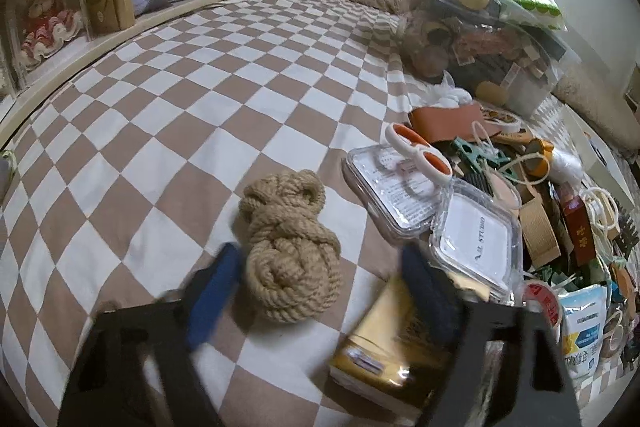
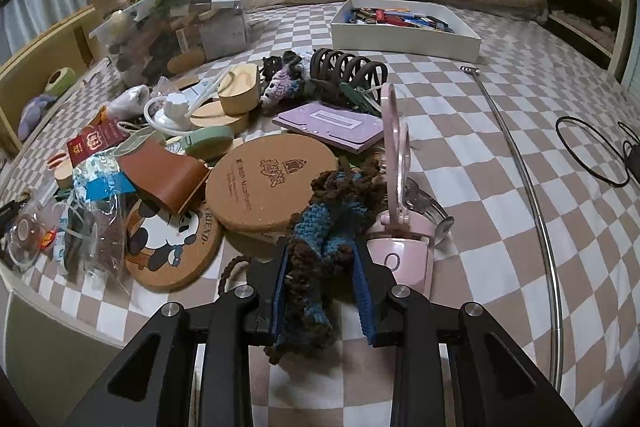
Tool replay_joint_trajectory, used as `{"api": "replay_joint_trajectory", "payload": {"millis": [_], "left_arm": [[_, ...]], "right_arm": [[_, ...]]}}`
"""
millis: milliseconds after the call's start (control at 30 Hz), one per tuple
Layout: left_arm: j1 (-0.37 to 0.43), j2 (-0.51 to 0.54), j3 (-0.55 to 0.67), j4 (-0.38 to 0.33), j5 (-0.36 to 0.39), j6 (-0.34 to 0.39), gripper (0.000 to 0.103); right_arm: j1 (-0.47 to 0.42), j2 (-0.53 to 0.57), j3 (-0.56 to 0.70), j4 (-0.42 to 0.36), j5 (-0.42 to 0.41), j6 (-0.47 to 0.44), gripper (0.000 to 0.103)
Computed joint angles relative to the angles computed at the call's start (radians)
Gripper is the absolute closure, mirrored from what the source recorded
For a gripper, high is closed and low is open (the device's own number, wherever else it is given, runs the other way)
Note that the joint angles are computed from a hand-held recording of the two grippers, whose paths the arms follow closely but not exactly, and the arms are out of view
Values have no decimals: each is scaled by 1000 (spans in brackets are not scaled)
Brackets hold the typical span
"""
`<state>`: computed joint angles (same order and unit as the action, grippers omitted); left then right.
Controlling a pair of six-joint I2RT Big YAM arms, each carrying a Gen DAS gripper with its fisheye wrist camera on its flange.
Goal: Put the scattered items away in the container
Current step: 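Reach the right tool to the knitted cord while the left tool reaches the beige rope, then close the right tool on the knitted cord while the left tool grips the rope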
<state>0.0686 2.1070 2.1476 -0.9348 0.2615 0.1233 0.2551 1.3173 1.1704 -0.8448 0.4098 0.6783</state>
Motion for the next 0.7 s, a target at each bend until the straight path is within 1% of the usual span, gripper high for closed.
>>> {"api": "replay_joint_trajectory", "payload": {"millis": [67,100,200,367,433,500,567,600,700], "left_arm": [[2,-1,-4,5,-18,-19,60],[5,-1,-7,10,-16,-27,62],[12,-4,-12,14,10,-40,63],[11,-12,-24,22,6,-36,65],[12,-15,-31,25,7,-31,65],[14,-26,-48,35,13,-29,66],[17,-40,-68,46,23,-32,66],[19,-47,-78,52,27,-33,66],[22,-73,-111,71,51,-36,66]], "right_arm": [[1,5,2,-2,-3,-2,73],[0,6,3,-1,-5,-2,73],[-7,6,-1,3,-20,1,73],[-12,6,-7,20,-36,-4,73],[-5,6,-7,23,-24,-16,74],[2,6,-5,23,-10,-22,81],[11,1,-6,27,6,-24,82],[14,-5,-10,36,13,-26,84],[15,-35,-24,71,18,-25,85]]}}
